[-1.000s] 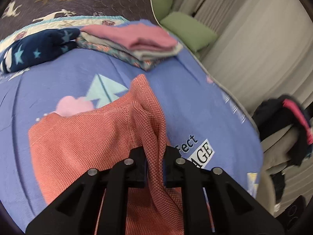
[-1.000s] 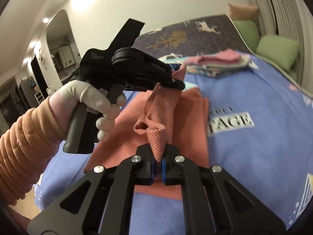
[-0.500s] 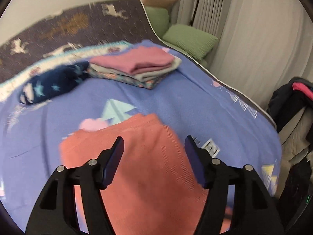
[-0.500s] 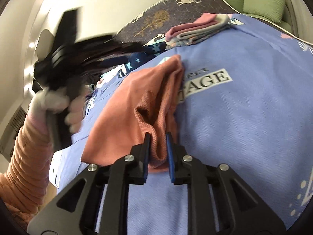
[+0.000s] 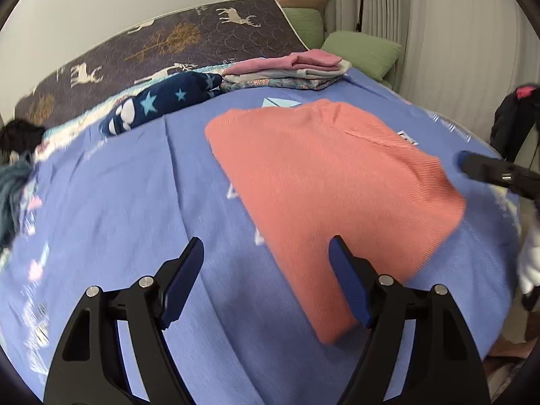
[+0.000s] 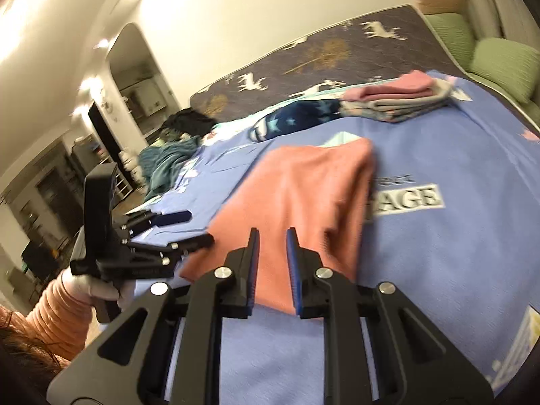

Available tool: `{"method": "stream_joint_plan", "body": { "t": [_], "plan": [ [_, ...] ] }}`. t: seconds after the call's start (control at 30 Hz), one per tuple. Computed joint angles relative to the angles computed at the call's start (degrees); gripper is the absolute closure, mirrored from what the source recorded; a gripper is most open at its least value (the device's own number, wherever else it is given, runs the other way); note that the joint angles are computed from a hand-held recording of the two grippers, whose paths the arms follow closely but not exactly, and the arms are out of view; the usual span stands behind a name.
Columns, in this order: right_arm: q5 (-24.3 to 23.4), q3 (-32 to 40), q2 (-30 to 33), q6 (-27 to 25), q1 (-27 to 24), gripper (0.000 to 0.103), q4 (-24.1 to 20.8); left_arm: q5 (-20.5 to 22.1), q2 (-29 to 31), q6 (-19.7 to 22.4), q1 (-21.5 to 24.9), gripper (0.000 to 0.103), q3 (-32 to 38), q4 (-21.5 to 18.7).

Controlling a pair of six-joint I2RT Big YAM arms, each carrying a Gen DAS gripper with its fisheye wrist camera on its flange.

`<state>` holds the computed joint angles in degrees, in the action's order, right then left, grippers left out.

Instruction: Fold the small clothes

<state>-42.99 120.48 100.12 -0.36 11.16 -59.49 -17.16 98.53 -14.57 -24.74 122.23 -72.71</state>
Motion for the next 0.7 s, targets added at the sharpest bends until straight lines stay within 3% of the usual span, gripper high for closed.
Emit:
{"method": "stream_joint_plan", "body": {
  "t": [0.07, 0.17, 0.2, 0.3, 0.43, 0.53, 0.7],
  "plan": [
    [2.74, 1.23, 0.96, -0.87, 0.82, 0.085, -1.44, 0.14, -0.93, -0.83, -0.23, 0.026, -1.9, -0.02],
    [16.25, 3.35, 3.36, -1.89, 2.07, 0.086, -5.56, -0.33, -3.0, -1.68, -0.74, 0.026, -5.32, 0.77],
    [17.56, 4.06, 4.28, -1.61, 1.93, 0.088, -7.12, 0.21, -4.16, -2.05, -0.91, 0.026, -6.89, 1.73],
    [13.59, 5.07, 5.61, 2.38, 0.26, 0.083, -9.05, 1.24, -6.8, -1.1, -1.76, 0.024, -10.69, 3.78],
    [16.27, 4.87, 5.24, 1.8, 1.04, 0.081, -9.15, -1.05, -6.21, 1.1, -2.89, 0.023, -11.57, 2.85],
    [18.58, 4.05, 4.62, 0.28, 1.85, 0.081, -8.44, -3.24, -4.62, -1.12, -2.75, 0.023, -10.27, 1.07],
    [17.98, 3.78, 4.46, 0.59, 1.48, 0.08, -8.7, -3.34, -5.65, -5.74, -1.85, 0.022, -11.27, 0.53]
  ]
}}
